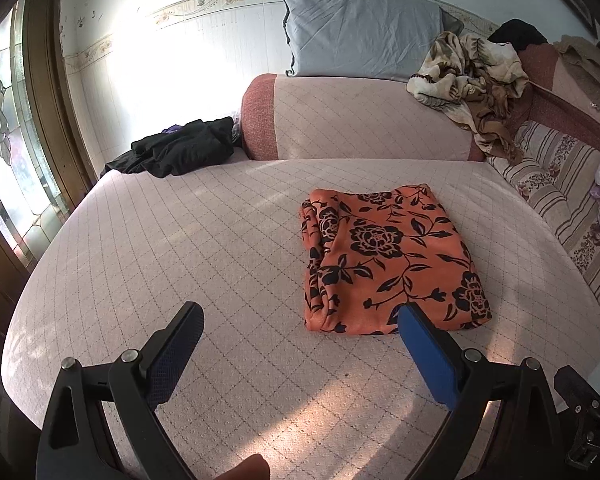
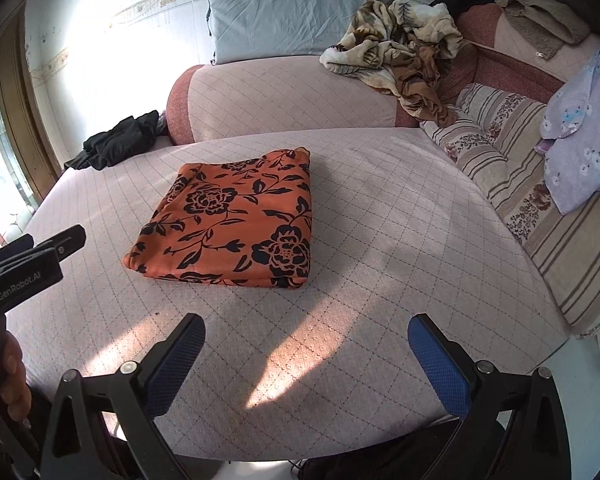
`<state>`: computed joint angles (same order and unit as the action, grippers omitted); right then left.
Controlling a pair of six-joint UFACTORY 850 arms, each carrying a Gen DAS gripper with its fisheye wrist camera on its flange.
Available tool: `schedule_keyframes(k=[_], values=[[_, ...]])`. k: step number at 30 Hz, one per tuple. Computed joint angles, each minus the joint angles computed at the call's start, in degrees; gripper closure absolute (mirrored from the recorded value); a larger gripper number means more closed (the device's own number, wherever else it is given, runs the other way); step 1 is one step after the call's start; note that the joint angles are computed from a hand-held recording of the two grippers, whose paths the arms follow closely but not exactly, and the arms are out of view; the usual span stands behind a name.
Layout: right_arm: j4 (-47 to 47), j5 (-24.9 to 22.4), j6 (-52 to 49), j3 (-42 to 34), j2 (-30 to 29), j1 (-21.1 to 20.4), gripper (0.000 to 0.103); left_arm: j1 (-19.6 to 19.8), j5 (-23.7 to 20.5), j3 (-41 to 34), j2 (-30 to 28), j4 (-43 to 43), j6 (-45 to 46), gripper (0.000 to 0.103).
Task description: Fold small clothes
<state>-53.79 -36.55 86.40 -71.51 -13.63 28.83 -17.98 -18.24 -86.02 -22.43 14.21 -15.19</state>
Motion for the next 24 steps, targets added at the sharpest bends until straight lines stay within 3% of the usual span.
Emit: schedule_keyframes(k=[7,11,17,24], values=[[-3.3,0.0,1.3,2.6,2.7,1.8,0.001,-1.2,-0.5,2.7,2.5,5.4,-7.7,0.005],[-5.8,2.0,1.0,4.3,4.6,2.2,0.001,-2.7,-2.4,2.3,2.7,15.0,-19.6,0.005],[-8.5,4.5,2.8,7.7,8.8,2.0,0.001,-4.2,-10.8,-4.8,-1.8,20.6,-30.5,0.005],[-3.1,4.5,-8.2,6.7,10.6,2.2,0.001,-4.9,-16.5,-12.3,-6.5,19.0,-34.2,0.006]])
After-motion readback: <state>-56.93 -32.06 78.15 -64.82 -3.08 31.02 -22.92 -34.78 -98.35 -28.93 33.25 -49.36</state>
